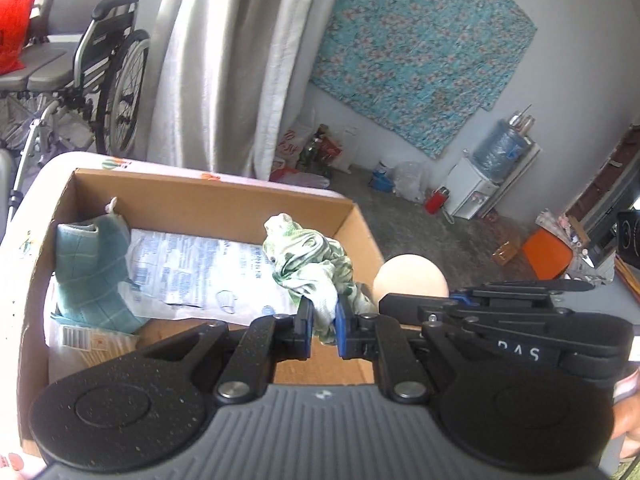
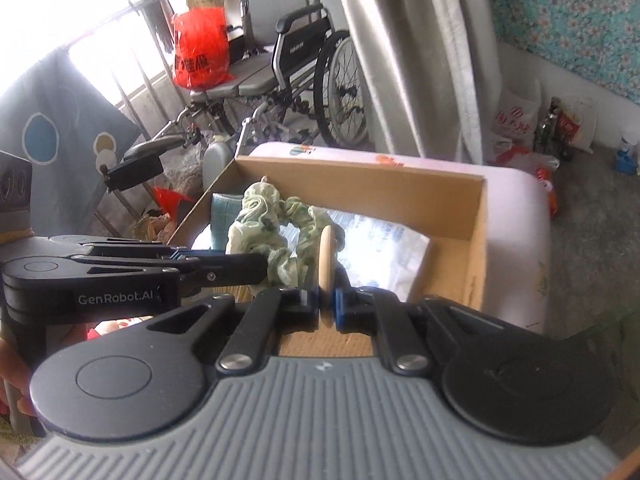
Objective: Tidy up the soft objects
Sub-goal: 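Drop the scrunchie into the box with the left tool while the right drops the sponge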
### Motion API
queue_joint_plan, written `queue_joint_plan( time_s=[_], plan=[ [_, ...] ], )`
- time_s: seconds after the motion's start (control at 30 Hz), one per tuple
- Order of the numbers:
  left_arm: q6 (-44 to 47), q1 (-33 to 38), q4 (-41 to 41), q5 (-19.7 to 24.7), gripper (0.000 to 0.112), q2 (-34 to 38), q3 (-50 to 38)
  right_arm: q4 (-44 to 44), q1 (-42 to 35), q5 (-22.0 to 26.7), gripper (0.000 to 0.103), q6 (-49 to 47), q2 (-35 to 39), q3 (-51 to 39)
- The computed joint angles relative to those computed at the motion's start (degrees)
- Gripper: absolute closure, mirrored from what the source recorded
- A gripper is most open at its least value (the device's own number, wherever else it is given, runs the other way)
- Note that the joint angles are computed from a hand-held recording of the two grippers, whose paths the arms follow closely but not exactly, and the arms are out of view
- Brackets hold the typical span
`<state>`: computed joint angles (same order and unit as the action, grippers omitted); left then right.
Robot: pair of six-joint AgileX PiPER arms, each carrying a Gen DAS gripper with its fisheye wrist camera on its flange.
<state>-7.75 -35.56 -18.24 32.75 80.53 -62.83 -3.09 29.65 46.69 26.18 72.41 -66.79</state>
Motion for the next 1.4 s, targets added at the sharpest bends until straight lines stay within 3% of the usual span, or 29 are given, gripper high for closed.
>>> queue_joint_plan(
  time_s=[0.1, 0.23, 0.47, 0.8, 0.9, 1.17, 1.4],
  plan=[
    [6.1, 6.1, -4.4, 2.8, 0.101, 5.9, -2.4, 6.4, -2.6, -1.8, 0.097, -5.5, 10.8, -4.4],
    [6.3, 9.2, -2.3, 5.3, 0.101, 11.9, -4.0, 10.7, -2.6, -2.5, 0.097, -7.5, 23.6, -9.7],
    [3.0, 10.7, 4.1, 7.9, 0.1, 17.1, -5.3, 15.0, -2.4, 0.7, 0.097, -10.6, 36.4, -17.5],
    [-0.6, 10.8, 10.1, 11.5, 0.096, 21.3, -7.8, 22.7, -4.4, 1.7, 0.095, -15.4, 41.9, -19.9],
    [-0.8, 11.1, 10.4, 11.5, 0.088, 21.1, -7.4, 24.9, -5.1, 1.4, 0.093, -15.9, 42.5, -19.7],
    [-2.0, 9.9, 12.5, 9.4, 0.061, 18.7, -6.1, 25.2, -6.6, 1.1, 0.059, -13.9, 42.5, -18.9],
    [-4.9, 8.3, 15.8, 7.1, 0.056, 17.2, -5.4, 25.1, -7.8, 0.2, 0.056, -13.0, 40.9, -17.3]
  ],
)
